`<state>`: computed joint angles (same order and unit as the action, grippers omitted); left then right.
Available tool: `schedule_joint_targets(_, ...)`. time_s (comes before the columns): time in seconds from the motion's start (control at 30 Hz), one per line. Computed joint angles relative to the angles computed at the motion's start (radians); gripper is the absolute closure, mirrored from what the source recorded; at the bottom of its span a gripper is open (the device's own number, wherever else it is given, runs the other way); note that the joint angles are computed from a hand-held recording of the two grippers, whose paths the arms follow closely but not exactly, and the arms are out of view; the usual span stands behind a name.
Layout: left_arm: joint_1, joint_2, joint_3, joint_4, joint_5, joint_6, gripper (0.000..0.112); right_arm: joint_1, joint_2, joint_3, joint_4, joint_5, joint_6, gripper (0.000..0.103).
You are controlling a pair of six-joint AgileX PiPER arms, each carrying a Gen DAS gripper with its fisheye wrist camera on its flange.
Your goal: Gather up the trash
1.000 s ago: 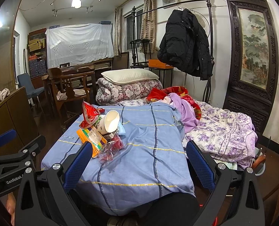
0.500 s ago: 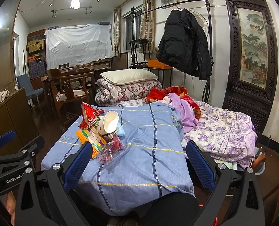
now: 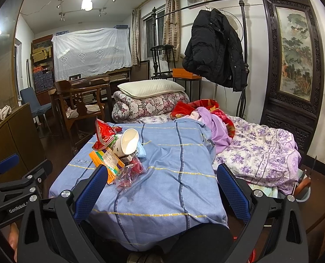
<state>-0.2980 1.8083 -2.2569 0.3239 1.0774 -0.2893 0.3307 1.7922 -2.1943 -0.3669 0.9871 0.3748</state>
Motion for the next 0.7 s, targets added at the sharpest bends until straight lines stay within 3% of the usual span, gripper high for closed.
schedule_joint_targets(0.23,0.007,0.004,-0.004,-0.008,0.003,0.004,0.016,0.017,-0.004,0.032,-0.019,-0.017,0.022,0.006)
schedule_joint_targets(0.7,0.097,0.108,-0.053,-0.069,0.021,0.047,0.016,-0.027,0.095,-0.068,0.084,0.037,-0.027,0.006)
